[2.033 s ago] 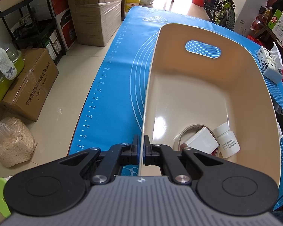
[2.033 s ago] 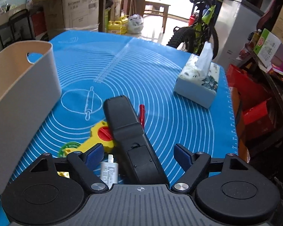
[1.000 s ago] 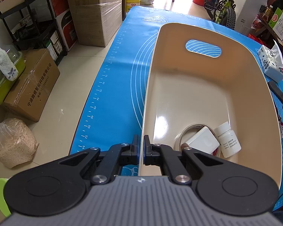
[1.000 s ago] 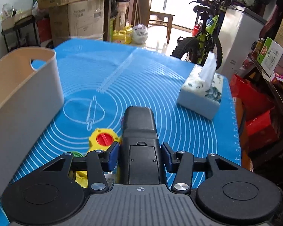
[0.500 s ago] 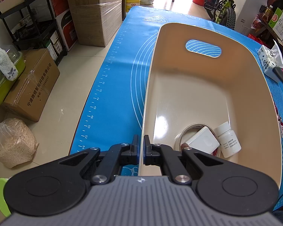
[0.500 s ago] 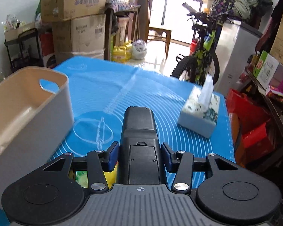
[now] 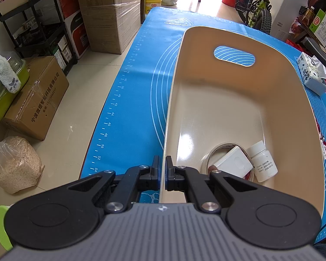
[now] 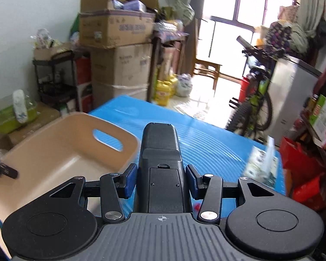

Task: Organize rigid objects
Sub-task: 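Carry the black remote into the beige bin and release it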

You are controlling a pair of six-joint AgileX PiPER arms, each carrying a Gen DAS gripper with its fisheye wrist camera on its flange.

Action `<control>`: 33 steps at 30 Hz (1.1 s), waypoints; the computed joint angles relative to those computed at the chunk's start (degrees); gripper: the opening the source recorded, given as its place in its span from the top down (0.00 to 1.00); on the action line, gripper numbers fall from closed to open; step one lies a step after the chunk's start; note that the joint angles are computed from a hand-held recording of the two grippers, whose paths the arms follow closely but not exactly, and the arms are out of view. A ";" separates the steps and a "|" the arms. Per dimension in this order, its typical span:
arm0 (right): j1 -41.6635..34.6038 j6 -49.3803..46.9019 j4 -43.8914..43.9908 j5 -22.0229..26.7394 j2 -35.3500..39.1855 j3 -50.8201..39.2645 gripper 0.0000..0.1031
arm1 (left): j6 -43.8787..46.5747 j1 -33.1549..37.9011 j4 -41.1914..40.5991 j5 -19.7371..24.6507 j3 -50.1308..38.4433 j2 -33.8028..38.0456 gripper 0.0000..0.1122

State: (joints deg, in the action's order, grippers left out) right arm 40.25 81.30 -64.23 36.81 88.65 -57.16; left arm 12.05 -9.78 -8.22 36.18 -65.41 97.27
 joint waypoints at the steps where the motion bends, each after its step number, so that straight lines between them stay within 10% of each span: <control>1: 0.67 -0.04 0.12 -0.03 0.72 -1.16 0.48 | 0.16 0.11 -0.10 0.00 -0.01 0.03 0.96; 33: 7.70 -20.72 30.11 2.05 28.33 -30.74 0.48 | 0.20 0.15 -0.09 -0.01 -0.02 0.04 0.96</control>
